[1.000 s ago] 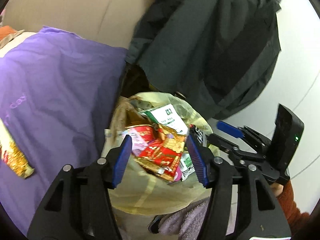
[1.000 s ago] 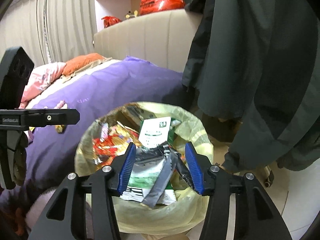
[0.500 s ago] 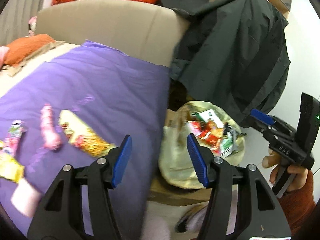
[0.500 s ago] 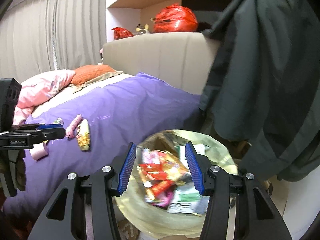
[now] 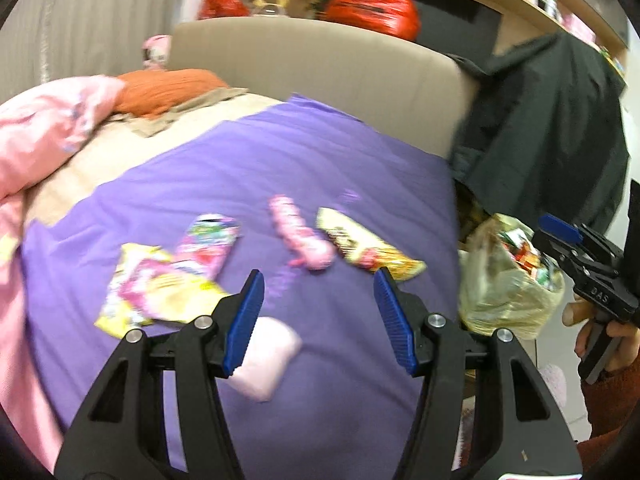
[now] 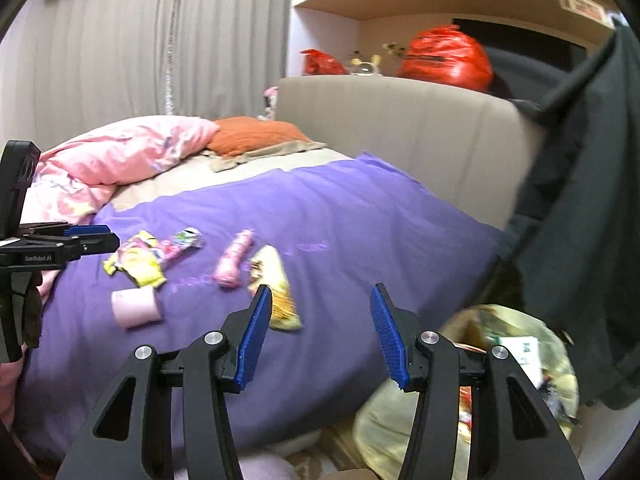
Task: Collect trash
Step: 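Move the left tool to the pink chip bag while the right tool grasps the yellow chip bag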
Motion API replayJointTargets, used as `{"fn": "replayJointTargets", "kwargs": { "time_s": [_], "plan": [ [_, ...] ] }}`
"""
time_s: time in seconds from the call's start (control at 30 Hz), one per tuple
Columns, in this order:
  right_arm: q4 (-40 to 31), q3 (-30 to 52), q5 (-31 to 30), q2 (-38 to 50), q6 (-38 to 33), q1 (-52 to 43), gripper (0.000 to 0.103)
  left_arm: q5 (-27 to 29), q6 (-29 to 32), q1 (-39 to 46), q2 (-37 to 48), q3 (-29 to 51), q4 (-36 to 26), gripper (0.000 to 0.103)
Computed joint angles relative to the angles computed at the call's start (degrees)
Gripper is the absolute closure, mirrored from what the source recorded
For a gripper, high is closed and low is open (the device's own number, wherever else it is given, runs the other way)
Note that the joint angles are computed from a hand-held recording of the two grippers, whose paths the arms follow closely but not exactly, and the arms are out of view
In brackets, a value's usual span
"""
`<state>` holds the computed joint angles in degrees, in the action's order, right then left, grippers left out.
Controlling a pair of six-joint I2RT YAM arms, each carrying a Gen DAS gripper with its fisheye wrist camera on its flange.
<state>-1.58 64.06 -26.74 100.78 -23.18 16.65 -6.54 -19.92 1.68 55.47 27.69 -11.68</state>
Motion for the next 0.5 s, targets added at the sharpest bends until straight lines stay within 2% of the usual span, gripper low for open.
{"fn": "replayJointTargets", "kwargs": {
  "time_s": [0.13,0.2,0.27,0.37,0.4,0.5],
  "plan": [
    [1.82,-0.08,1.28,1.08,4.02,3.96,0.054,5.18,3.42,13.41,-7.3,-3.97,-1.66,0.049],
    [2.49,-0.1,1.71,1.73,5.4,5.11,0.049,6.76,4.44,19.89,-9.03,-5.35,-1.3,0.049],
    [2.82,0.24,2.35,2.91,6.25,6.39,0.048,11.68,5.73,28.89,-8.85,-6.28,-0.44,0.049],
    [2.11,1.7,4.01,5.17,6.33,8.1,0.045,18.84,8.5,40.66,-5.14,-7.25,2.13,0.049],
    [2.18,2.05,4.37,5.82,6.55,8.48,0.042,20.16,9.09,43.27,-2.82,-7.37,3.59,0.049],
    [2.15,3.05,2.89,7.99,6.69,8.9,0.042,24.84,11.18,49.23,6.12,-7.38,8.95,0.048]
  ]
}}
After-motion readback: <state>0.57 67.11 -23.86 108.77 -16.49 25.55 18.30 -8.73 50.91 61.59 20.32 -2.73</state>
